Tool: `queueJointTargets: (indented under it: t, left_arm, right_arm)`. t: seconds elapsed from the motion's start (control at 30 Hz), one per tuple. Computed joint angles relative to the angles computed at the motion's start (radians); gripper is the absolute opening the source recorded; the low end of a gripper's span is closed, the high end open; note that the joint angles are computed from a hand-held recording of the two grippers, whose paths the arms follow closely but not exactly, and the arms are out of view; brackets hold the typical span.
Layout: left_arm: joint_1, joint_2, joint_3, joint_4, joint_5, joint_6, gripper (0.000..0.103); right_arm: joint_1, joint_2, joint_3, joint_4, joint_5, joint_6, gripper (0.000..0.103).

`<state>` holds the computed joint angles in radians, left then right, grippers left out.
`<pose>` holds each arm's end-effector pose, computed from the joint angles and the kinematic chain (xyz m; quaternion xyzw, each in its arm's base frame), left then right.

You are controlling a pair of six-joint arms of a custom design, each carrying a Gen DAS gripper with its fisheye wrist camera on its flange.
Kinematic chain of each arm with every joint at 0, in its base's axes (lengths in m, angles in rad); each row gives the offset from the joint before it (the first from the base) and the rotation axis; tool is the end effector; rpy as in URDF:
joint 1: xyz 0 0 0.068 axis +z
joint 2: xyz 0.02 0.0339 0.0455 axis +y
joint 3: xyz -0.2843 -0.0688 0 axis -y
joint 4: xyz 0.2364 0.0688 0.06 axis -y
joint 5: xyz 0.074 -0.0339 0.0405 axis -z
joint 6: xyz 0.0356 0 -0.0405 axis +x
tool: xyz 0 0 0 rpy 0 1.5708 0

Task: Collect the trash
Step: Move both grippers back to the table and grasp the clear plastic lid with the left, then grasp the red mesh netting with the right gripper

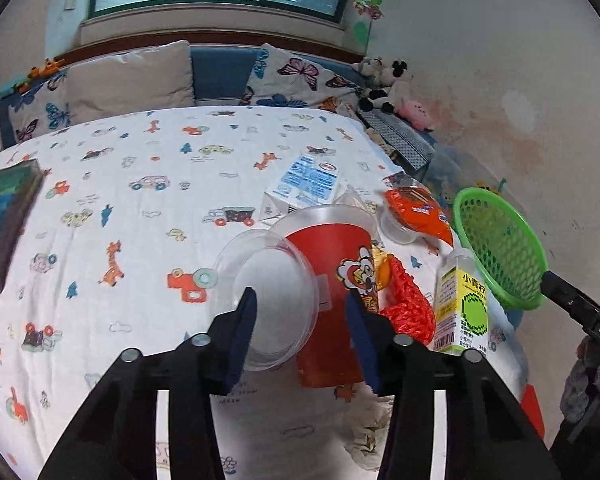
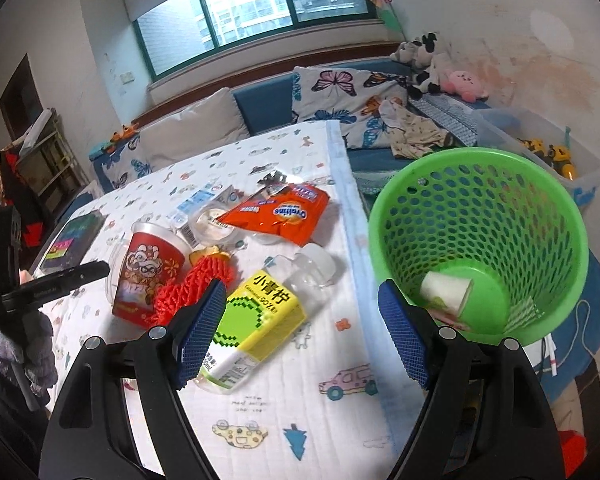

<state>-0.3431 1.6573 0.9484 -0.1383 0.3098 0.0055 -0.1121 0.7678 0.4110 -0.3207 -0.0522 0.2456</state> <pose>0.3114 -0.1228 0.2075 0.2140 0.9006 -0.2010 0.3205 0.1426 -0.0142 0.2159 0.1493 0.8892 0.0523 0.4293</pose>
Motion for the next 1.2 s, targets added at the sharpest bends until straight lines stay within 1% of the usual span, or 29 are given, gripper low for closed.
queueJointTargets:
  t: [0.03,0.07,0.13,0.17,0.23,0.3,0.33,0.6,0.7,0.83,0.93,1.2]
  left_arm:
    - [-0.002,0.008,0.006,-0.001,0.005,0.005,0.036]
    - [-0.001,0.017,0.012,-0.003,0.015,0.008,0.034]
    - [0.009,0.042,0.033,-0.013,0.050,0.006,0.025]
    - [0.012,0.050,0.040,-0.017,0.062,0.004,0.024]
    - [0.021,0.065,0.050,-0.021,0.090,0.003,0.013]
    - [0.030,0.075,0.056,-0.022,0.118,0.004,0.006]
    - [0.032,0.075,0.055,-0.019,0.118,0.006,0.005]
    - [0.067,0.028,0.023,0.000,0.144,-0.004,0.004]
    - [0.086,-0.002,0.014,-0.001,0.156,-0.002,0.004]
    - [0.108,-0.033,0.007,-0.009,0.172,0.006,0.004]
    - [0.124,-0.051,0.000,-0.012,0.185,0.014,0.004]
    - [0.151,-0.077,-0.013,-0.016,0.198,0.024,0.004]
  right_arm:
    - [0.014,0.009,-0.001,0.008,0.007,0.006,0.078]
    - [0.025,0.014,-0.001,0.010,0.011,0.010,0.078]
    - [0.066,0.030,0.003,0.020,0.035,0.024,0.078]
    - [0.088,0.040,0.005,0.026,0.048,0.031,0.078]
    - [0.115,0.059,0.013,0.036,0.058,0.041,0.078]
    - [0.145,0.077,0.019,0.047,0.073,0.052,0.078]
    - [0.160,0.088,0.024,0.055,0.078,0.057,0.078]
    - [0.278,0.196,0.057,0.115,0.108,0.087,0.078]
    - [0.323,0.262,0.074,0.145,0.117,0.089,0.078]
    - [0.365,0.365,0.101,0.187,0.101,0.081,0.078]
    - [0.403,0.439,0.128,0.206,0.107,0.063,0.078]
    - [0.451,0.638,0.217,0.210,0.125,0.003,0.072]
